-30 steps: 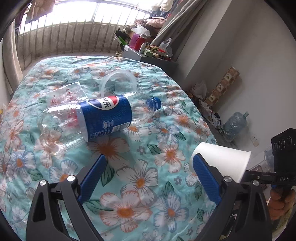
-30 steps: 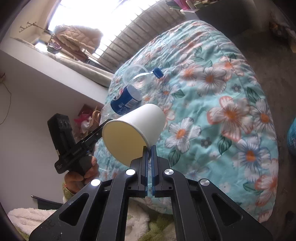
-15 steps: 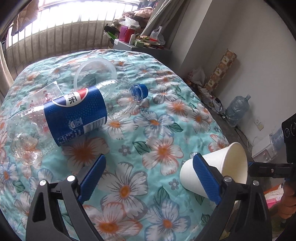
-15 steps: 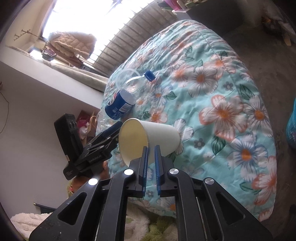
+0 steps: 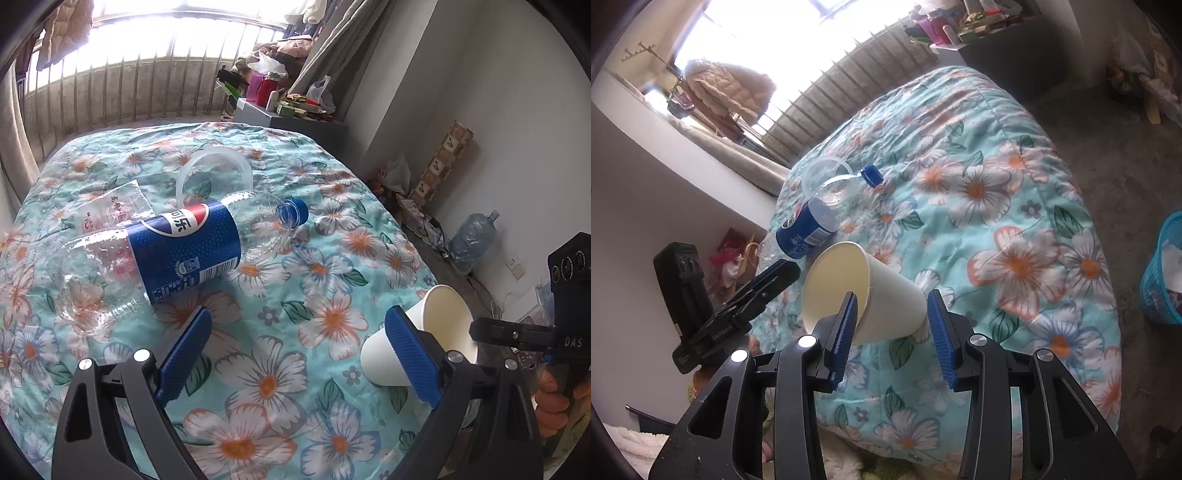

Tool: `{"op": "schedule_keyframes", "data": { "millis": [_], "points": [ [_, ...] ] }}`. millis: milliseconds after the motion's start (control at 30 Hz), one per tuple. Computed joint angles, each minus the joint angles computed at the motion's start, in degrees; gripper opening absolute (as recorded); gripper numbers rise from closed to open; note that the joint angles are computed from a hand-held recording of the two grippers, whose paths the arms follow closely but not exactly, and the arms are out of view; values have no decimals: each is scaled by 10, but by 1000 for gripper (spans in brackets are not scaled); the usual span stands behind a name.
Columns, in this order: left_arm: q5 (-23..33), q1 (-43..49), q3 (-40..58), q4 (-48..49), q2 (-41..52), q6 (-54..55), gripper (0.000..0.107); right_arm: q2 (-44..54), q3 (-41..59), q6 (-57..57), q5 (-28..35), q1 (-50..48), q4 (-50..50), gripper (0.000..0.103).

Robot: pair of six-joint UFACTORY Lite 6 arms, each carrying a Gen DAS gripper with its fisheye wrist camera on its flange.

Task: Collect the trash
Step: 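Move the left tool toward the clear plastic cup while the right tool holds the paper cup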

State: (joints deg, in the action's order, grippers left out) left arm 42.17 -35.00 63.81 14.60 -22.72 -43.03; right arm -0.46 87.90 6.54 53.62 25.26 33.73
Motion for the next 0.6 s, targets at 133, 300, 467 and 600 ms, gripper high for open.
{"op": "schedule_keyframes", "data": {
  "millis": [133, 300, 467, 600],
  "points": [
    [10, -8, -1, 26, -12, -18, 93, -1, -5, -14, -9, 0, 11, 31],
    [15, -12, 0, 51, -22, -32, 93, 13, -4, -9, -26, 13, -6, 9],
    [24, 14, 8, 61, -40, -18, 93, 13, -16, -34, -32, -3, 6, 2],
    [40, 82, 34, 43, -44, 21, 93, 6, -25, -64, -33, -28, 34, 2]
  ]
}}
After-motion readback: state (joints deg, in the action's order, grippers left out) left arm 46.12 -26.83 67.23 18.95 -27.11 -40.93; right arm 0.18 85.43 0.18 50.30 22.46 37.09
